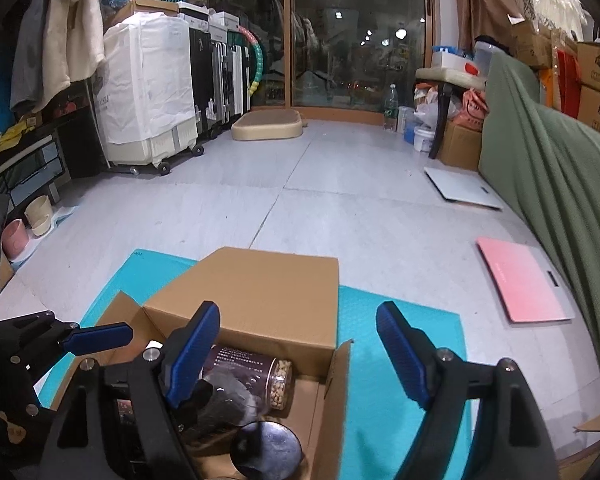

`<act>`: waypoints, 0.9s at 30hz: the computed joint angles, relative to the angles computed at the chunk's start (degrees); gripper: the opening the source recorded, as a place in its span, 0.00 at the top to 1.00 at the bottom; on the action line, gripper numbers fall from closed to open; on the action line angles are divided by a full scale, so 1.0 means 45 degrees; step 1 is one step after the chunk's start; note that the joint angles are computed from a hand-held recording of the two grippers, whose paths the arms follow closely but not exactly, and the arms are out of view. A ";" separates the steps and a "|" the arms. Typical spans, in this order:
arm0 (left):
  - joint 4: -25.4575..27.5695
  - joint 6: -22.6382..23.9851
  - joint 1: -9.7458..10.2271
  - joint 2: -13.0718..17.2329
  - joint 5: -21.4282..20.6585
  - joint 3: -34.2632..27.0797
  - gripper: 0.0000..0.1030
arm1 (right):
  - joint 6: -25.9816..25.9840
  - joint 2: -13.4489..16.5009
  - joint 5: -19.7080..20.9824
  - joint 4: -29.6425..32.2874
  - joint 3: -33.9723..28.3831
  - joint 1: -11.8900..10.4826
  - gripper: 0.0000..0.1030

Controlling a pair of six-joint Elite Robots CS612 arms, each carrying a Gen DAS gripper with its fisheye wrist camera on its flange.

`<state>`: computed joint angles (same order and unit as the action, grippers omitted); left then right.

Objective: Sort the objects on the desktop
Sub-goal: 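Lower the clear jar into the box with the left gripper while the right lowers the nut jar, then open both grippers and raise them out of the box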

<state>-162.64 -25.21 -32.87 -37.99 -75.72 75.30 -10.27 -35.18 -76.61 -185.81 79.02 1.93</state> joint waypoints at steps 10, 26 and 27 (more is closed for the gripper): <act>-0.0312 -0.0029 -0.0246 -0.0791 0.0654 0.1016 0.17 | 0.0012 -0.0754 0.0054 -0.0554 0.0989 -0.0100 0.15; -0.1396 0.0374 -0.0679 -0.1590 0.1335 0.2472 0.16 | 0.0050 -0.1618 0.0142 -0.1136 0.2455 -0.0252 0.13; -0.1466 0.0369 -0.0683 -0.1625 0.1291 0.2545 0.16 | 0.0102 -0.1652 0.0111 -0.1230 0.2550 -0.0260 0.13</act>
